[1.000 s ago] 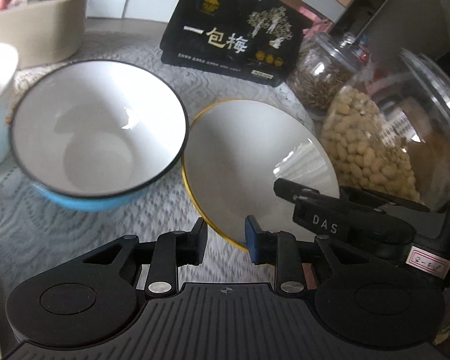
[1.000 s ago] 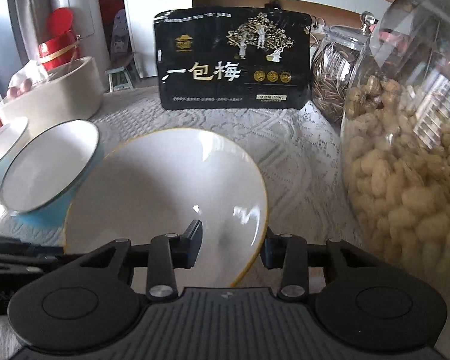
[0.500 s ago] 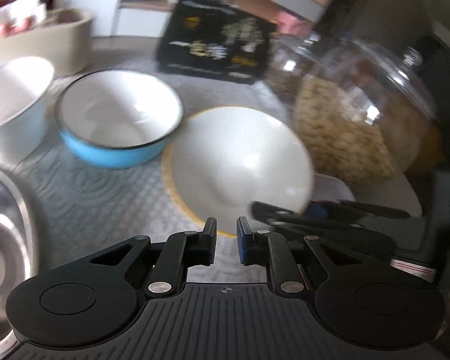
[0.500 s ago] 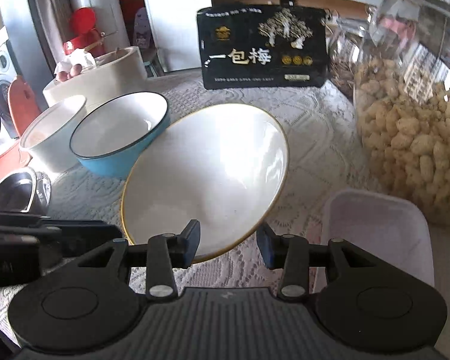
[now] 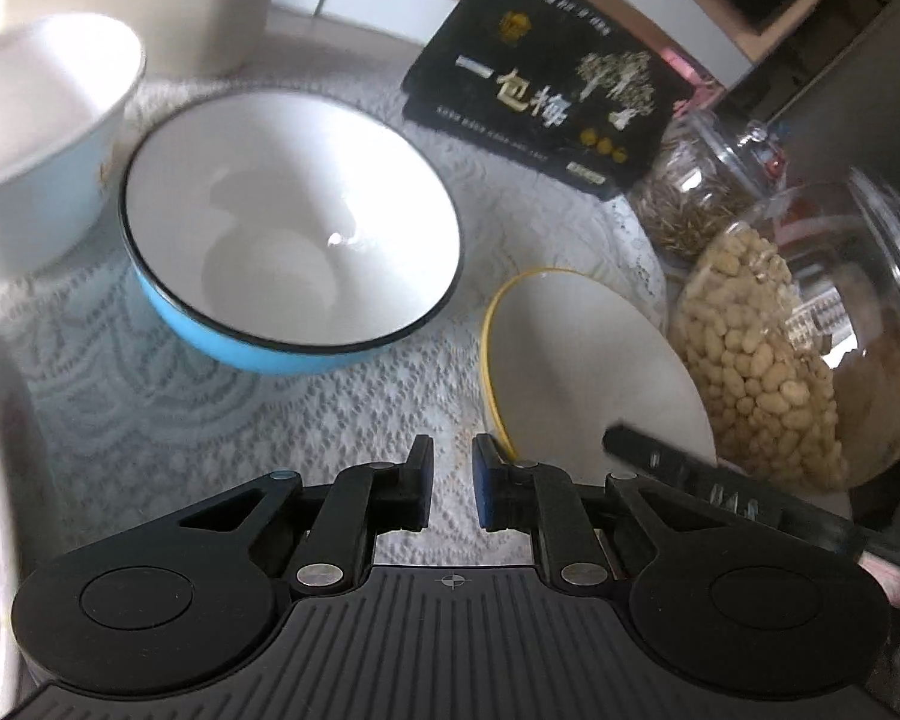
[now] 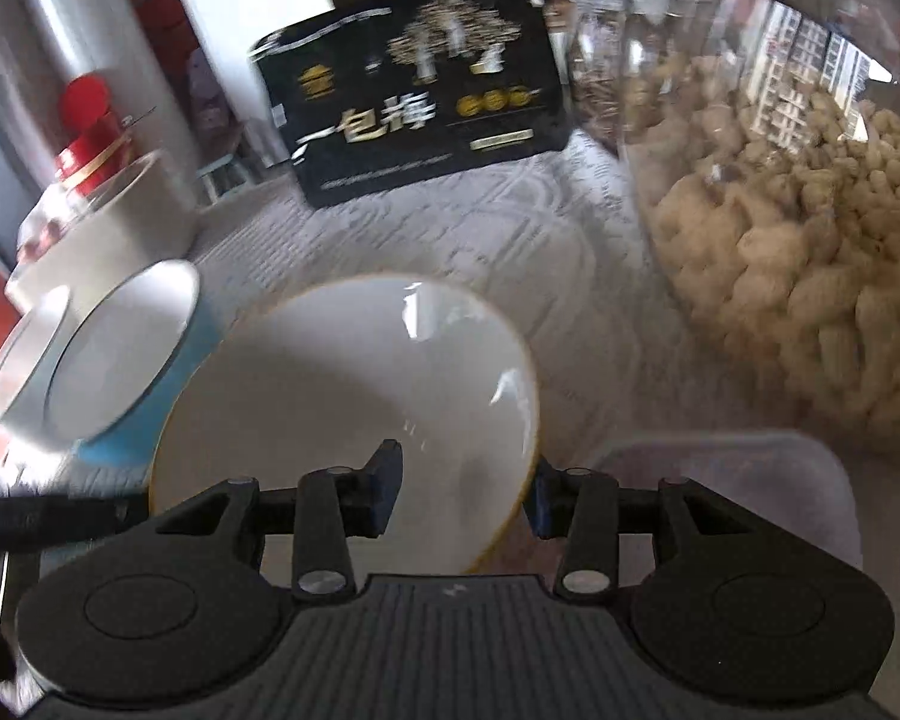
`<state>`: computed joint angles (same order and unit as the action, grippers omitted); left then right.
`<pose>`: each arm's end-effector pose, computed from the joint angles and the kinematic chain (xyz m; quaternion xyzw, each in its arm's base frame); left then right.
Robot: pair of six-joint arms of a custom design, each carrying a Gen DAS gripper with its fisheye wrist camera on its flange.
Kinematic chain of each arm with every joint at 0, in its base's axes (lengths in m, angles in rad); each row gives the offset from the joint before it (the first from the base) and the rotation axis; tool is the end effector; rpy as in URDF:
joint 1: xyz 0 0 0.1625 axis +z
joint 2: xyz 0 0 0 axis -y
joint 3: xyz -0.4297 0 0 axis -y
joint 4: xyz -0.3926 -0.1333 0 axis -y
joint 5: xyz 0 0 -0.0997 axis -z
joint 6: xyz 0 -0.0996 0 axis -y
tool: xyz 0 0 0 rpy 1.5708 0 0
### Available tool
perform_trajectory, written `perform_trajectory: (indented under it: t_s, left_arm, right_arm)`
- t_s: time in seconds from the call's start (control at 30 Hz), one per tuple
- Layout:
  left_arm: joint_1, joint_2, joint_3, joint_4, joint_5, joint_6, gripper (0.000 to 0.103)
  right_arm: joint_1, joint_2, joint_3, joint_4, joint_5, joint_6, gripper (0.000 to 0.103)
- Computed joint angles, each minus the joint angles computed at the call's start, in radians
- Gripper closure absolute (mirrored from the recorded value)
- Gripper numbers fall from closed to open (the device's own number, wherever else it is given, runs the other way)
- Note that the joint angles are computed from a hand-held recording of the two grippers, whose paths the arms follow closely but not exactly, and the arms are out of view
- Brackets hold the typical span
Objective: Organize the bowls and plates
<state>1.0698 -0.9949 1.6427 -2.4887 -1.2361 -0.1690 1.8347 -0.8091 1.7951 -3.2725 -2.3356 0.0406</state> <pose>-0.1754 -0.6659 0.2219 0.1393 0.9673 -0.1796 0.1122 0.2279 -0.5969 0.1573 -0.0331 -0.8781 0.3742 0.2962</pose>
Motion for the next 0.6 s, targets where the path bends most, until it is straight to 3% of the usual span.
perform_trajectory:
  t_s: [0.13, 0.23, 0.33, 0.43, 0.53, 0.6]
  left_arm:
    - [0.032, -0.056, 0.018, 0.037, -0.116, -0.027, 0.086]
    - [0.056, -0.077, 0.023, 0.012, -0.192, -0.051, 0.084]
    - [0.041, -0.032, -0.016, 0.029, -0.138, -0.043, 0.082]
    - [0.036, 0.018, -0.042, 0.002, -0.140, -0.028, 0.080]
    - [0.016, 0.074, -0.071, 0.003, -0.080, 0.012, 0.080]
    - [0.016, 0.104, -0.091, 0.017, -0.087, 0.015, 0.066]
  right_arm:
    - [-0.035, -0.018, -0.032, 0.052, 0.073, 0.040, 0.061]
    - [-0.035, -0.002, -0.057, 0.042, 0.072, 0.004, 0.060]
    - [-0.043, -0.002, -0.053, 0.031, 0.093, -0.009, 0.059]
    - [-0.056, -0.023, -0.028, 0.024, 0.143, -0.011, 0.059]
    - [-0.070, -0.035, -0.016, 0.034, 0.182, -0.002, 0.059]
    - [-0.067, -0.032, -0.014, 0.024, 0.180, -0.011, 0.059]
